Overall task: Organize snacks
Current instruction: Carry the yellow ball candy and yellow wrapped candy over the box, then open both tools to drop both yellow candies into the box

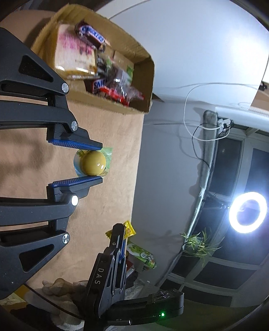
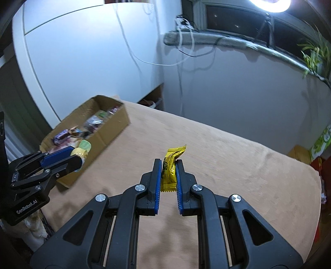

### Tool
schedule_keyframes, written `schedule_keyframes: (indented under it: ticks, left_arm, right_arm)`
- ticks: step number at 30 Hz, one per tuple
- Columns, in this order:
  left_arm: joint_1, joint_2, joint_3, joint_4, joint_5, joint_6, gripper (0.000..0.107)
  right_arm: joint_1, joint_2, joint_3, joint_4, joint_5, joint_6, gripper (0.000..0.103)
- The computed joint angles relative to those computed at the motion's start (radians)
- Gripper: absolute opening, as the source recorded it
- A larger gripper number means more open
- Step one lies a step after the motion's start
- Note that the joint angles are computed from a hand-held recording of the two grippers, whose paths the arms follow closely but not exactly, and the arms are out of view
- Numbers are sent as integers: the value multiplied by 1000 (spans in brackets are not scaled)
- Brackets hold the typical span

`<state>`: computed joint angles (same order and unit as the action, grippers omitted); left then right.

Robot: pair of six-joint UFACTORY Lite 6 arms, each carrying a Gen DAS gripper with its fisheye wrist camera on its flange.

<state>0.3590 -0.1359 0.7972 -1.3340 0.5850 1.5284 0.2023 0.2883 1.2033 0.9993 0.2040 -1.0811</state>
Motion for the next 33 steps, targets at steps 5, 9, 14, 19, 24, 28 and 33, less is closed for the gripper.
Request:
schedule_keyframes:
  ticks: [5,9,14,19,24,28,33]
  left_arm:
    - [120,-21,5,20,84,14,24]
    - [199,-13,28,34,134,25,24]
    - [295,35,77,45,176,54,24]
    - [362,135,154,48,172,72,24]
    - [396,231,233,63,155,66,24]
    - [410,281,274,67,146,65,24]
    - [417,328,318,66,134,60,25]
  right_arm:
    - [89,3,46,-179,-8,206,13]
    - [168,46,124,-366,-11,414,13]
    - [248,143,268,-498,18,570,13]
    - [320,301,480,-568,77,674,13]
    - [378,484,732,-638,168,756,13]
    - [401,641,965,-709,254,837,13]
    - [403,780,1189,-762,348,906,16]
